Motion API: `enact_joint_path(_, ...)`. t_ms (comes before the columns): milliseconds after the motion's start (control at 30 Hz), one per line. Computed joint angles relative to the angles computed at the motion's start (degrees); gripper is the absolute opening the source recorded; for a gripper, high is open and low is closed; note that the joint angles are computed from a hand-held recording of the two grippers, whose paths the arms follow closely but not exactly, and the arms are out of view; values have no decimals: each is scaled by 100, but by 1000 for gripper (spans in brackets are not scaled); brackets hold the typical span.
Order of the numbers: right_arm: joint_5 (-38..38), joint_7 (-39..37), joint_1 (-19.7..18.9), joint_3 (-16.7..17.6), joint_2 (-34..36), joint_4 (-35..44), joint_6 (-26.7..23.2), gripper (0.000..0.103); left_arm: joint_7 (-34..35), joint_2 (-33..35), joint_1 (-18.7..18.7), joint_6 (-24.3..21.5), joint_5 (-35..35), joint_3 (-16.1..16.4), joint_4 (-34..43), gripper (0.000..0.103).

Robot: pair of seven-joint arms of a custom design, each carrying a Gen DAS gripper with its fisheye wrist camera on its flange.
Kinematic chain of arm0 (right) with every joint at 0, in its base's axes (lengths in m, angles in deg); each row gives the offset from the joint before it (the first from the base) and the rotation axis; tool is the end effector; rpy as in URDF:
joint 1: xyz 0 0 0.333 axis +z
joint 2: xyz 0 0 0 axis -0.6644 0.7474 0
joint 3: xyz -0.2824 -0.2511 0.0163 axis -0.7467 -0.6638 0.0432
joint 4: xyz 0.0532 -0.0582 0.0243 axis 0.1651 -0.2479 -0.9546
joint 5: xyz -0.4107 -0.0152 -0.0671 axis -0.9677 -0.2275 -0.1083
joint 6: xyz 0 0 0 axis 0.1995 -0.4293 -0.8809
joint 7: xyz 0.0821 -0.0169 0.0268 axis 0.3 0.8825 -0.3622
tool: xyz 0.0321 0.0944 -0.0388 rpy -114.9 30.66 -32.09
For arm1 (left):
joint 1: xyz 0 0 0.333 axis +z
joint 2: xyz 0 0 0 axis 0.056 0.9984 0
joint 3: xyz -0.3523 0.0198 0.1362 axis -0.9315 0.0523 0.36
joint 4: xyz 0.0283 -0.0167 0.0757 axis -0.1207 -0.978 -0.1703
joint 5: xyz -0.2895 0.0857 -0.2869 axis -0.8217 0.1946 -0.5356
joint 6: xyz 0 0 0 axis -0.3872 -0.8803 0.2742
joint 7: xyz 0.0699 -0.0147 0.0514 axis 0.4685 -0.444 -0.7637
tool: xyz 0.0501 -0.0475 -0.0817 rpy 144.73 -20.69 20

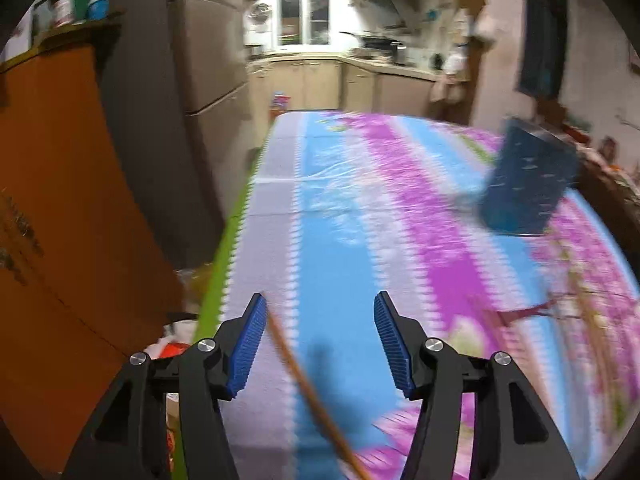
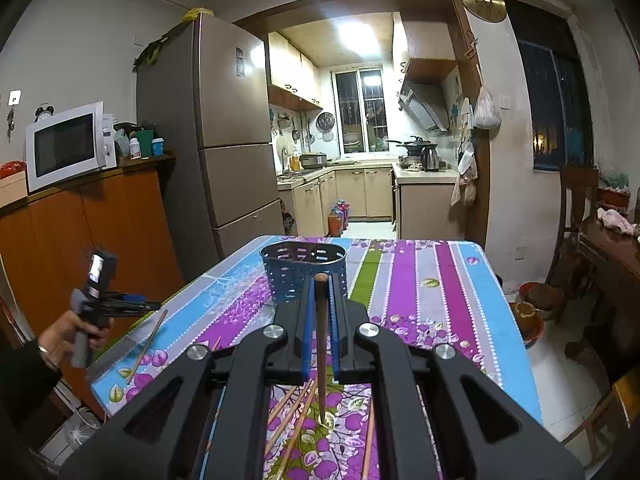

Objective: Organize utensils

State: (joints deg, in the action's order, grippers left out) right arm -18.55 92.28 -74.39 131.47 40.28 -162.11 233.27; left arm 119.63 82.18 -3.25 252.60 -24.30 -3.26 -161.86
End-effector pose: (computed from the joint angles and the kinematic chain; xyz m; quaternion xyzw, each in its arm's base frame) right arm 0.3523 0.3613 0.6369 -0.5344 0.5991 -0.4003 0.4418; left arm 0.6567 -0.2326 0.5359 -0.5152 0.7635 -0.3184 0.2241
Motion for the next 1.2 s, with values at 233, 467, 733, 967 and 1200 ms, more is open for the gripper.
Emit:
enact_joint_path(233,26,40,40,-25,36,-105,96,5,-20,67,220,348,83,-280,-372,35)
enact_joint_path(467,121,91,-13,-5,15,-205,359,5,-1048,118,-341,462,680,442,-227,35)
enact_joint_path(733,152,-31,99,-88,-30,-256,390,5,-1949,351,-511,-7,1675,713,266,35)
enact_joint_path(967,224,-109,154,-125,-130,-278,441,5,-1340,543,-125,-425,974,260,509,20)
enact_joint_path(1200,250,-201,105,-106,-122,-242,457,5,-1497,668,-301,-513,1098,449,703,10)
